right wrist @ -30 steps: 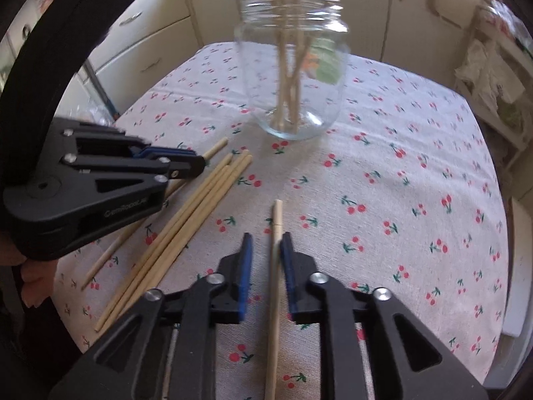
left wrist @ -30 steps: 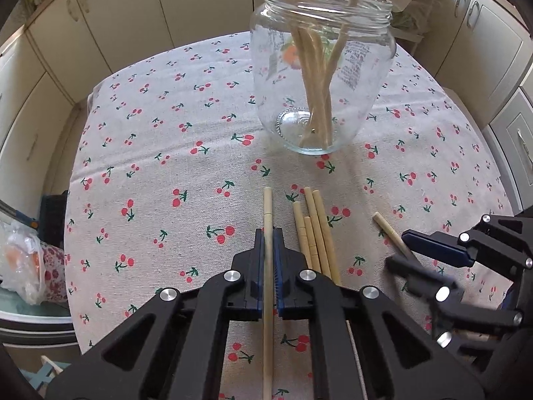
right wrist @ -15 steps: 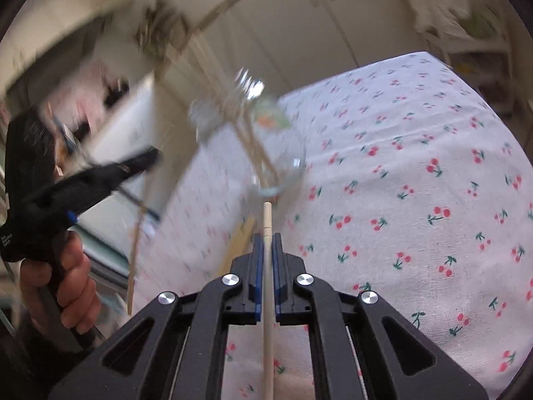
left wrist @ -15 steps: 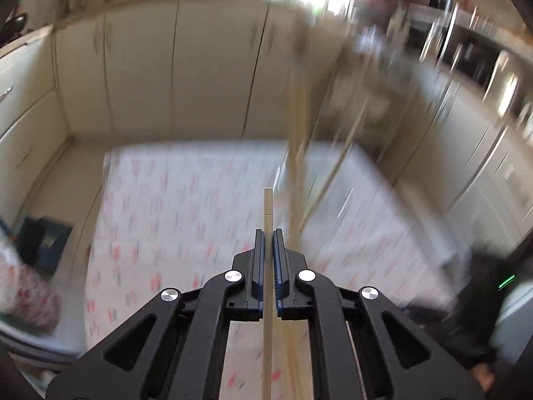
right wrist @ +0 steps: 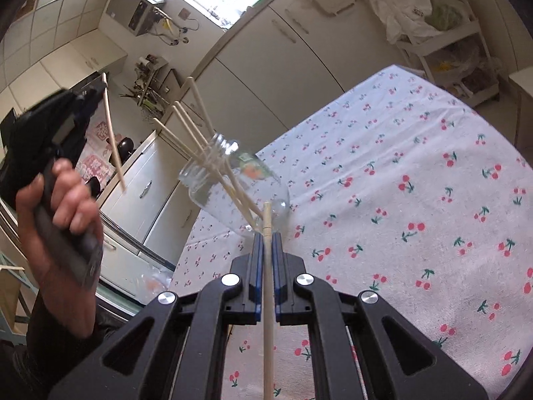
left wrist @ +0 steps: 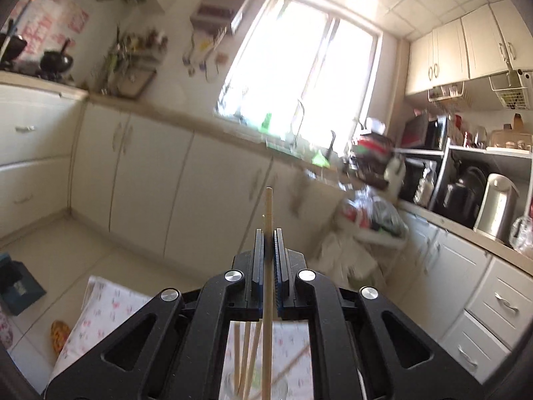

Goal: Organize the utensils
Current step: 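Lift both held sticks and carry them over the glass jar mouth, then lower the sticks into the jar and open both grippers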

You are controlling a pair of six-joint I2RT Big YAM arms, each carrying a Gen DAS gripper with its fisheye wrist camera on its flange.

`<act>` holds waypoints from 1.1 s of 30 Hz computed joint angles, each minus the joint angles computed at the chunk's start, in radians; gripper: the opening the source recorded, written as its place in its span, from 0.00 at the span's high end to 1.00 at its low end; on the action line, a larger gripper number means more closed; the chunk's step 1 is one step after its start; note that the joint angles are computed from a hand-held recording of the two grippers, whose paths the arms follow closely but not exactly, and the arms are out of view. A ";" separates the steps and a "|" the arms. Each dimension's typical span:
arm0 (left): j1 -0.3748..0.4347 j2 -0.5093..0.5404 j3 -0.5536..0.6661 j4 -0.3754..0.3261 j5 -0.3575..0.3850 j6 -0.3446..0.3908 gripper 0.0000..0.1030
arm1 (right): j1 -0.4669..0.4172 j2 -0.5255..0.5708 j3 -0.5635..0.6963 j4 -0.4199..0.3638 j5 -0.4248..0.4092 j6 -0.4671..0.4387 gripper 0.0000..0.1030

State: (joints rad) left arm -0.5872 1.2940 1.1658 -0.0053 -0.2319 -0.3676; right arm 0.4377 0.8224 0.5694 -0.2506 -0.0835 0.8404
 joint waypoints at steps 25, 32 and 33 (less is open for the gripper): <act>-0.042 0.069 -0.134 0.149 -0.102 0.190 0.93 | -0.035 -0.034 0.000 0.064 -0.001 0.025 0.94; -0.021 0.026 -0.148 0.112 -0.070 0.203 0.68 | -0.029 0.016 0.122 0.122 0.055 -0.056 0.94; -0.014 0.016 -0.149 0.108 -0.062 0.192 0.66 | -0.025 0.029 0.141 0.129 0.064 -0.065 0.94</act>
